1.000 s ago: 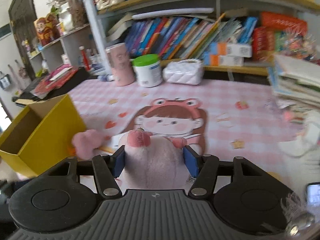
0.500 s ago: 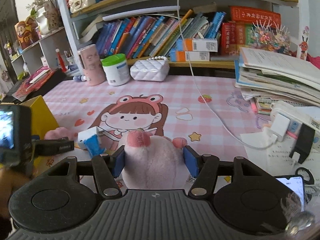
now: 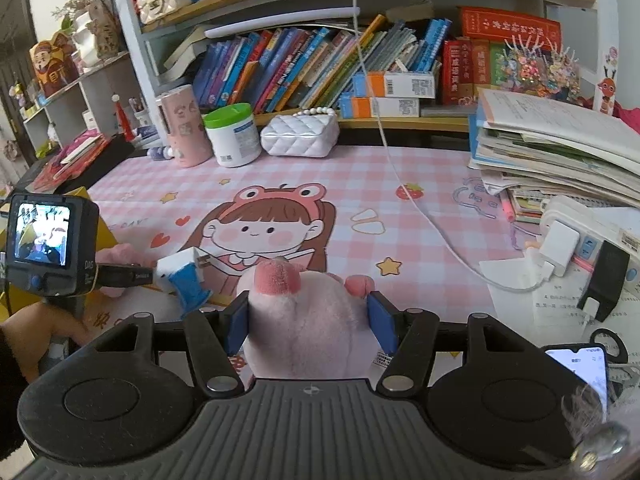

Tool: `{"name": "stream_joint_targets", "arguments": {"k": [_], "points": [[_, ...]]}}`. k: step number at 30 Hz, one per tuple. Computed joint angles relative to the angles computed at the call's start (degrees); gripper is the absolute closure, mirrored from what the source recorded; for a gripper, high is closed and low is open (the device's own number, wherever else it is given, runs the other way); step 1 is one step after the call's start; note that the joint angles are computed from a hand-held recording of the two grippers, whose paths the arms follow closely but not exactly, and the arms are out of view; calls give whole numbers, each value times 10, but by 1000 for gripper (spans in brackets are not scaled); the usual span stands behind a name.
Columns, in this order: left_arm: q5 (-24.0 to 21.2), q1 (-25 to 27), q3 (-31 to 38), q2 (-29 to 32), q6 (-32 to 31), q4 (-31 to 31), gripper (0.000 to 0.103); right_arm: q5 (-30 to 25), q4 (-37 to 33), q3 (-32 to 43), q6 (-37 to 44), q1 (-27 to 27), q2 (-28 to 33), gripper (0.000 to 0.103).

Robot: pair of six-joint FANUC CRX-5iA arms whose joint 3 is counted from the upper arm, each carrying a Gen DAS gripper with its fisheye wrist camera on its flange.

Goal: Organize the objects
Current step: 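Close the left gripper on the pink plush chick while the right holds the pig, then carry the plush pig in the right gripper over the yellow box while the left carries the chick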

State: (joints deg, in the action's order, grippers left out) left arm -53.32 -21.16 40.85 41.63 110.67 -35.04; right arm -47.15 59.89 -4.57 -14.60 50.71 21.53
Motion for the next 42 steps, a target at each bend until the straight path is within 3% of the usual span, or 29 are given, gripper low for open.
{"name": "stream_joint_targets", "arguments": {"k": [2,4,8,14,29,42], "points": [[13,4,-20,-14,3,7,60,1,1,4,3,1,2,45],[39,22,-51,-34,-12,65,60,1,1,9,4,3,6,45],[104,37,-130,-87,-21,117,60,1,-2,20,7,7,13,45],[177,63,-247,-157,-108,241,60,-5,-12,40,19,18,27,45],[252,121,-462,-293,-320,440,60,-72,-42,125,62,72,81,45],[260,238,-599,-388,-508,582,60,-148,-95,333,136,136,202,45]]}}
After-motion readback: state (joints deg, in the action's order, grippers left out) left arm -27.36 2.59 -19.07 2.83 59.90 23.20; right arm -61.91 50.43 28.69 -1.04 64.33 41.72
